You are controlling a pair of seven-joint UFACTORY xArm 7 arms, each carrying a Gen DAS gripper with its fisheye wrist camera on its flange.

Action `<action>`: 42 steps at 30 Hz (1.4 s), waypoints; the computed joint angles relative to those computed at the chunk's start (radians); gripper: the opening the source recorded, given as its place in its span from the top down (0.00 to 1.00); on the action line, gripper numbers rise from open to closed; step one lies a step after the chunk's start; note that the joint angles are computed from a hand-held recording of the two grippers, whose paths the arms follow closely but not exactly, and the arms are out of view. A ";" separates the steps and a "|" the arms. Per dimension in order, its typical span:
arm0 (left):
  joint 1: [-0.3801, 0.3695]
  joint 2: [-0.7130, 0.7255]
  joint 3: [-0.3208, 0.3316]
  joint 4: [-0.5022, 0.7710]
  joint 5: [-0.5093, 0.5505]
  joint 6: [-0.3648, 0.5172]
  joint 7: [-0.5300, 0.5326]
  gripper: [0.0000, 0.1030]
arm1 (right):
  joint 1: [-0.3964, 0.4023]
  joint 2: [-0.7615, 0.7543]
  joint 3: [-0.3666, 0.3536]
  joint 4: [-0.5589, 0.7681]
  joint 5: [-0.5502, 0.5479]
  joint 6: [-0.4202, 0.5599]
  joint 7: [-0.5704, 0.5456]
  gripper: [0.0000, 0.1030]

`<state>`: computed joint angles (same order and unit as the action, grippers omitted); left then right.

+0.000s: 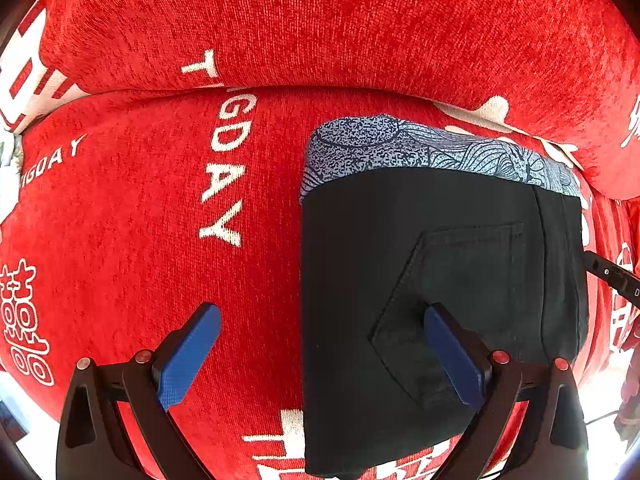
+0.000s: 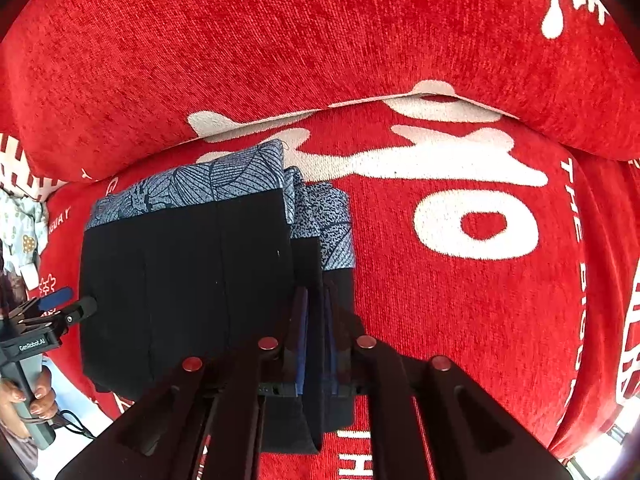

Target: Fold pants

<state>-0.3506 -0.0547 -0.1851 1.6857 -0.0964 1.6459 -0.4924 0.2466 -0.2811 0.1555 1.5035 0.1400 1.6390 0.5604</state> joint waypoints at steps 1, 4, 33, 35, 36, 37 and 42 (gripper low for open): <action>0.001 -0.003 0.001 -0.003 -0.002 0.000 0.003 0.01 | 0.000 0.008 0.002 -0.001 -0.003 -0.007 0.001 0.83; 0.003 -0.006 0.002 -0.006 -0.002 0.000 0.007 0.01 | -0.001 0.009 0.003 0.004 -0.013 0.001 0.007 0.76; 0.032 0.024 0.032 -0.010 -0.123 -0.066 0.067 0.01 | -0.027 -0.030 -0.029 -0.051 -0.004 -0.015 -0.023 0.31; 0.048 0.018 0.045 -0.028 -0.171 -0.069 0.092 0.01 | -0.037 -0.075 -0.058 -0.103 0.064 -0.063 -0.023 0.30; 0.056 0.015 0.052 -0.039 -0.193 -0.068 0.099 0.01 | -0.043 -0.094 -0.071 -0.127 0.097 -0.081 -0.020 0.28; 0.062 0.010 0.054 -0.050 -0.202 -0.071 0.101 0.01 | -0.049 -0.116 -0.085 -0.156 0.133 -0.101 -0.015 0.26; 0.098 -0.018 0.083 -0.120 -0.344 -0.093 0.163 0.01 | -0.067 -0.214 -0.157 -0.313 0.316 -0.183 -0.019 0.24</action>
